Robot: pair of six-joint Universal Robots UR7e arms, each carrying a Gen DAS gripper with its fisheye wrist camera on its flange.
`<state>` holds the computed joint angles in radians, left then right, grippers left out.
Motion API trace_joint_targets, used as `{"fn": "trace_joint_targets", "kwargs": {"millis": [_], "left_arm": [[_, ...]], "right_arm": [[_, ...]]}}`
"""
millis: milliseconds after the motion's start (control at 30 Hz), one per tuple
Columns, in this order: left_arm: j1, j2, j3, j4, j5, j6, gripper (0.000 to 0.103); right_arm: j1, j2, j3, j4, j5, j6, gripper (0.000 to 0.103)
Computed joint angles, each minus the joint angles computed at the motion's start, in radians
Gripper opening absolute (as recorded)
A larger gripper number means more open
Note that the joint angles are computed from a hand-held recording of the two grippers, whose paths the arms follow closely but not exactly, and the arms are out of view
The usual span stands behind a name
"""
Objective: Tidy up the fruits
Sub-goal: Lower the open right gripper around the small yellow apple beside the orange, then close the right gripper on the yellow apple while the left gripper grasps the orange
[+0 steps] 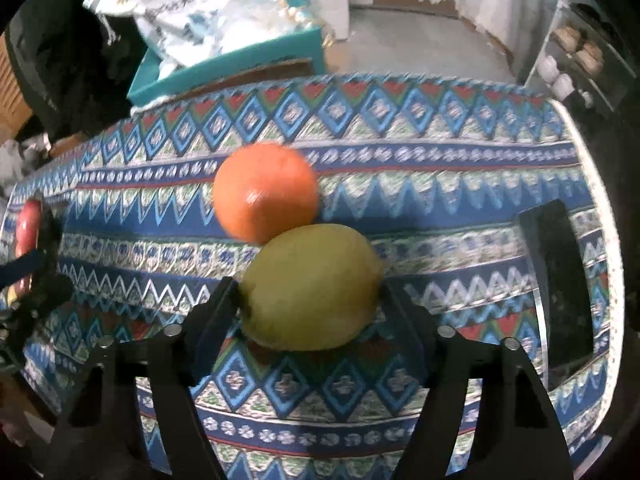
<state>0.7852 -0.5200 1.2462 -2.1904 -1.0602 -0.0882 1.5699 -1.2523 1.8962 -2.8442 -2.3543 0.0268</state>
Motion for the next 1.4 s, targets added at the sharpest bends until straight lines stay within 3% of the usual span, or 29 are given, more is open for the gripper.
{"fn": "trace_joint_targets", "kwargs": {"millis": [100,233,333,500,900,1167,1400], "left_arm": [[-0.011,0.022,-0.018,0.01,-0.016,0.006,0.086],[-0.028,0.05,-0.042,0.029,-0.017,0.022,0.086],[-0.035,0.057,-0.046,0.032,-0.014,0.027,0.086],[-0.037,0.065,-0.049,0.041,-0.012,0.016,0.086],[-0.034,0.071,-0.038,0.048,-0.008,0.013,0.086],[-0.027,0.066,-0.042,0.046,-0.023,-0.006,0.086],[-0.025,0.083,-0.07,0.051,-0.032,-0.013,0.086]], "right_arm": [[0.003,-0.022,0.001,-0.01,-0.003,-0.02,0.06],[-0.01,-0.04,-0.003,0.027,0.035,-0.015,0.06],[-0.022,-0.055,0.003,0.054,0.065,-0.01,0.061],[-0.061,-0.099,0.027,0.182,0.156,0.06,0.071],[-0.105,-0.065,0.034,0.096,0.262,0.06,0.076],[-0.1,-0.042,0.036,0.026,0.228,0.029,0.075],[-0.082,-0.045,0.059,-0.037,0.138,-0.017,0.073]]}}
